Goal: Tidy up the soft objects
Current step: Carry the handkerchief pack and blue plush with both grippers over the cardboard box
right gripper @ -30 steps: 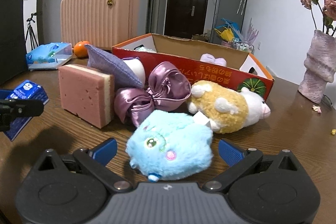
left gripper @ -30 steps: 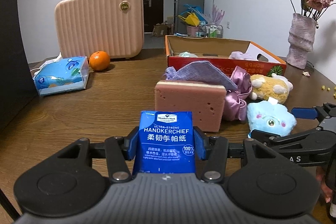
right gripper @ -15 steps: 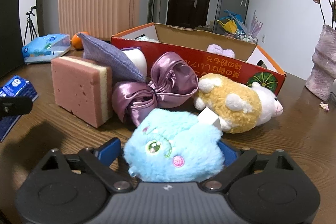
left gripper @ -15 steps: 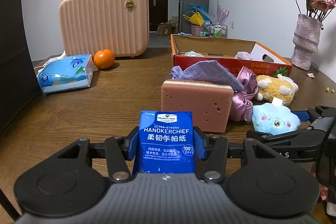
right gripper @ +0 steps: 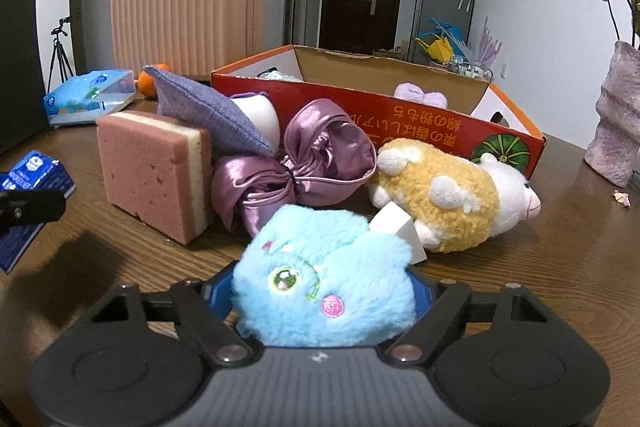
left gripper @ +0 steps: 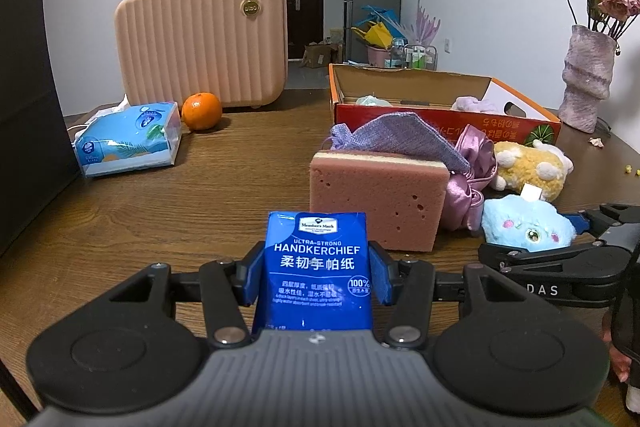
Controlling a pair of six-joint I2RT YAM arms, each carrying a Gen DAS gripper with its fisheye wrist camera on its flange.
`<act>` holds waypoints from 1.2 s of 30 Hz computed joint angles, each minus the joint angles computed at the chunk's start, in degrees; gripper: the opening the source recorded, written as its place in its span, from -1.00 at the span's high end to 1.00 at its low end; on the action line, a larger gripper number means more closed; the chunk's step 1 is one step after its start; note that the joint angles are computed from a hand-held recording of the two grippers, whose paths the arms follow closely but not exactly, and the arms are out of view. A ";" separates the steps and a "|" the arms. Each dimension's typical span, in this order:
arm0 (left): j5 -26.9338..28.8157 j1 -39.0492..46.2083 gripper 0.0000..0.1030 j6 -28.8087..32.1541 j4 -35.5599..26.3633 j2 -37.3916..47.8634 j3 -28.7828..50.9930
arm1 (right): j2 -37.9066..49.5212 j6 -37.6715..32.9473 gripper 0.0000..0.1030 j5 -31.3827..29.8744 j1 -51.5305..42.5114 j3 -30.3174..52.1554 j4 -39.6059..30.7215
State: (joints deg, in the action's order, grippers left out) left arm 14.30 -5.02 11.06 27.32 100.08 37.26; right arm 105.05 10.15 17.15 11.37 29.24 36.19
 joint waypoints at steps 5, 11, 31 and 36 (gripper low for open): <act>-0.40 -0.16 -0.02 -0.08 0.87 -0.08 -0.49 | -1.19 0.17 -0.55 0.65 0.61 -1.47 1.28; -1.31 -0.64 -0.02 -0.56 3.58 -0.92 -2.34 | -3.43 0.18 -0.55 1.96 1.78 -4.15 3.83; -6.10 -6.35 -0.02 -4.19 11.40 -7.23 -10.36 | -14.86 -0.12 -0.55 2.89 2.39 -13.55 10.24; -7.28 -8.32 -0.02 -5.02 11.88 -8.61 -10.93 | -17.35 -0.57 -0.55 2.18 1.53 -15.18 11.41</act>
